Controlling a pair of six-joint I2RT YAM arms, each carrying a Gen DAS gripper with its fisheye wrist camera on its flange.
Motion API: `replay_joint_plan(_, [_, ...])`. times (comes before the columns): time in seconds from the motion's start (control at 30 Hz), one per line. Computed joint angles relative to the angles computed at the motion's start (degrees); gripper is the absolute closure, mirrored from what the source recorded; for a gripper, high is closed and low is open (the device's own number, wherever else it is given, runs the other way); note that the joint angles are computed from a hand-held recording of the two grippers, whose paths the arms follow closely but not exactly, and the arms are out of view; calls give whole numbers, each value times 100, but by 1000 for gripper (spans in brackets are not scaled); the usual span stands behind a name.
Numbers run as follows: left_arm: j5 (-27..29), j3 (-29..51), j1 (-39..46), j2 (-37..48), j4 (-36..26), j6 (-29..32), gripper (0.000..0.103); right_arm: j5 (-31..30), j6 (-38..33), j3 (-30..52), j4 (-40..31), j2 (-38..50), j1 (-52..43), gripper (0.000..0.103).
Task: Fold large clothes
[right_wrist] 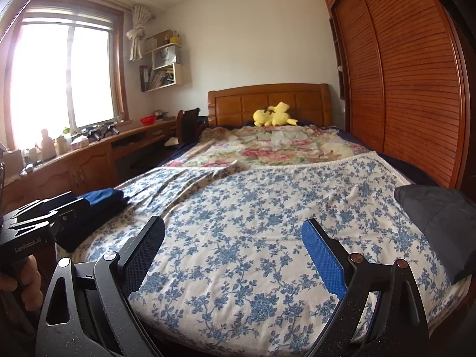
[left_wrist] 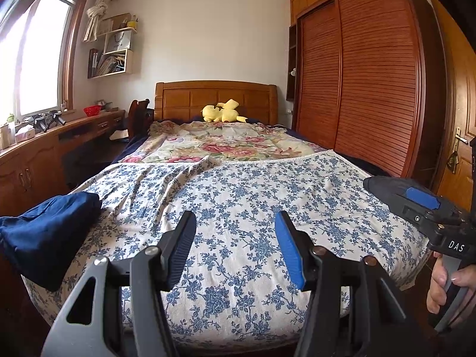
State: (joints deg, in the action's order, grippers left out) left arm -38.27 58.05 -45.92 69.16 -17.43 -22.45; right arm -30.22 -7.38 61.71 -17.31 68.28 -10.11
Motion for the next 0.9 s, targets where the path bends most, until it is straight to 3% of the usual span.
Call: replay_joint_plan(0.9, [10, 19, 14, -61, -38, 43, 49, 20, -10, -68, 27, -14, 11, 8])
